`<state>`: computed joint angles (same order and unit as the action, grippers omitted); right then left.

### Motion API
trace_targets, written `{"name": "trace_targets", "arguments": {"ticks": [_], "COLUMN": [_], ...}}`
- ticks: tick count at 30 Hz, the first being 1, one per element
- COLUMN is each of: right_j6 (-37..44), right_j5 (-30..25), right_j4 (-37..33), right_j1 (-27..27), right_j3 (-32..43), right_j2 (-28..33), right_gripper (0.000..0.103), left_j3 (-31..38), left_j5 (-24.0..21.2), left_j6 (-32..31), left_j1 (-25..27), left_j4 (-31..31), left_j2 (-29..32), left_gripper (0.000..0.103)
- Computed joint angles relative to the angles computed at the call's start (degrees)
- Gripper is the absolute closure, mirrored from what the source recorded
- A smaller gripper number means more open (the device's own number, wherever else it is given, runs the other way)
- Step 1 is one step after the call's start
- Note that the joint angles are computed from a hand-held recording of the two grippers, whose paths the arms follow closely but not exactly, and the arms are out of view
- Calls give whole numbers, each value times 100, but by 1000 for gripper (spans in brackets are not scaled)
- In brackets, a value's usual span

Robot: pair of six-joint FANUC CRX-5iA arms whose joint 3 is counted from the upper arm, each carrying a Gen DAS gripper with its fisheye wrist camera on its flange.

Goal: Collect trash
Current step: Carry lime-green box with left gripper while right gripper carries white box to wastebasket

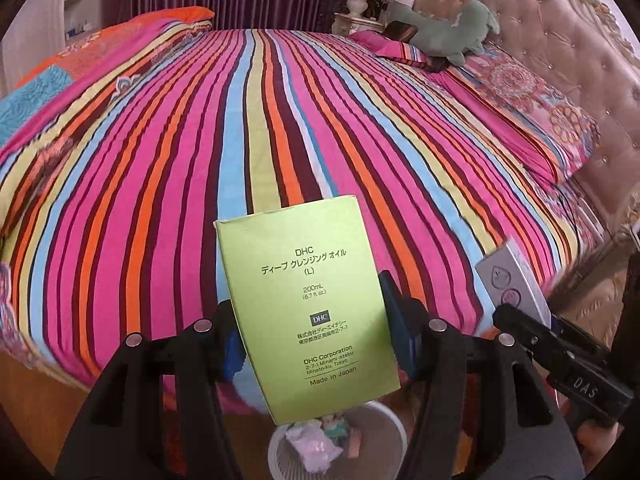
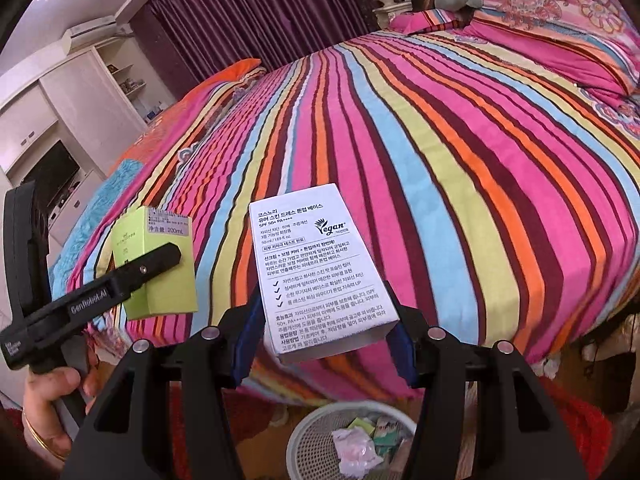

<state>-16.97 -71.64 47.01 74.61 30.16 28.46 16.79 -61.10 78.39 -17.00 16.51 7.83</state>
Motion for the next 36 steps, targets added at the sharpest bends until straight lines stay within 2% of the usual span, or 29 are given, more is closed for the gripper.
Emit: {"name": "trace_targets", "arguments": {"ticks": [5, 9, 13, 18, 25, 36], "right_j6": [-396, -456, -376, -473, -394, -654], "right_j5": [77, -106, -301, -214, -180, 590], "right_j4": [-105, -208, -435, -790, -1413, -2877], "right_j1": [197, 365, 465, 527, 528, 229], "right_j3": [-194, -33, 225, 250, 390, 5], "right_j2": [-66, 49, 199, 230, 326, 166], "right_gripper": [50, 50, 50, 51, 51, 51], "left_j3": [-852, -1448, -1897, -2259, -2292, -1786], "left_j5": [88, 91, 50, -60, -498, -1276], "left_j6": [-300, -430, -588, -705, -646, -222], "left_j1": [109, 201, 265, 235, 142, -192], "left_j4": [111, 177, 293, 291, 64, -449], "left_j2": [-604, -1020, -1294, -1464, -1254, -387], "left_gripper": [46, 46, 46, 46, 46, 46]}}
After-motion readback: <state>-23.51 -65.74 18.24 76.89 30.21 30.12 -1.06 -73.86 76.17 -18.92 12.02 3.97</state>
